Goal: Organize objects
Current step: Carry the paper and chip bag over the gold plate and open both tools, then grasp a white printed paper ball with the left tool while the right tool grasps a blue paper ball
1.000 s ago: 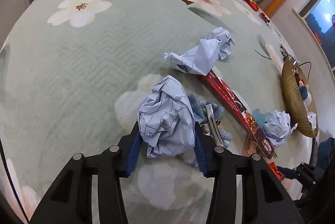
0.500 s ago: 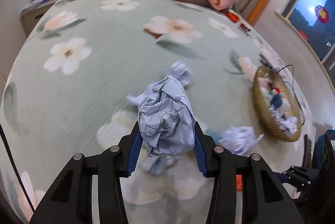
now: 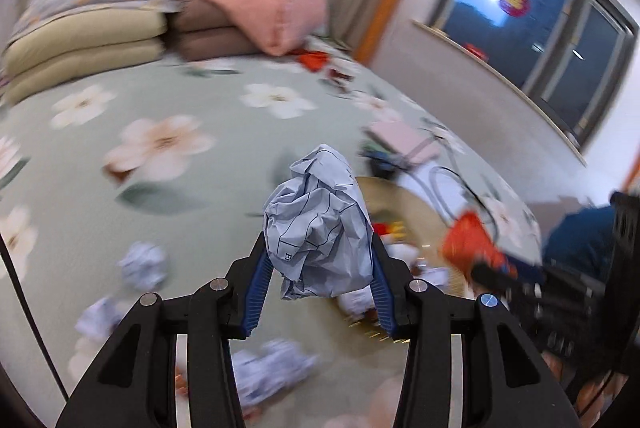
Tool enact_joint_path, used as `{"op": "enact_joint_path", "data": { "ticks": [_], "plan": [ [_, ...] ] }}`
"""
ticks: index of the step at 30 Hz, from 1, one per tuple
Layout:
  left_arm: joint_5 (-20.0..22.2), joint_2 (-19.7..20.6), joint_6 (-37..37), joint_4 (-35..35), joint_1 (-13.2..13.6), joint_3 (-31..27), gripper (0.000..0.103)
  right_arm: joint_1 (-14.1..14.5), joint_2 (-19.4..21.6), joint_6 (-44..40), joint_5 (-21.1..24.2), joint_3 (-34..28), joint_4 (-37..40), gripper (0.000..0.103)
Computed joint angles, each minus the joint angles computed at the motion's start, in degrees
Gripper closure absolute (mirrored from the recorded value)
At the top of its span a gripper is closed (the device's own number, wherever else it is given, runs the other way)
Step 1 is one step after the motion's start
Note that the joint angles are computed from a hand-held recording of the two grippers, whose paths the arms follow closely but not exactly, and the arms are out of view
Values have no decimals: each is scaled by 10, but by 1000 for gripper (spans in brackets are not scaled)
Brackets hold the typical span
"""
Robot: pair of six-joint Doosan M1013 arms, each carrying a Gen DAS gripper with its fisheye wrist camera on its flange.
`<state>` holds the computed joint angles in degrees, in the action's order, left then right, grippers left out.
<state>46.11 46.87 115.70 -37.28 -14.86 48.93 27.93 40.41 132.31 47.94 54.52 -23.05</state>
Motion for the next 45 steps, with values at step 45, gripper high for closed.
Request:
{"op": "enact_joint_path", "data": {
  "ticks": [45],
  "plan": [
    [48, -6, -216, 171, 102, 79, 27, 32, 143, -158, 162, -238, 142, 34]
  ]
}}
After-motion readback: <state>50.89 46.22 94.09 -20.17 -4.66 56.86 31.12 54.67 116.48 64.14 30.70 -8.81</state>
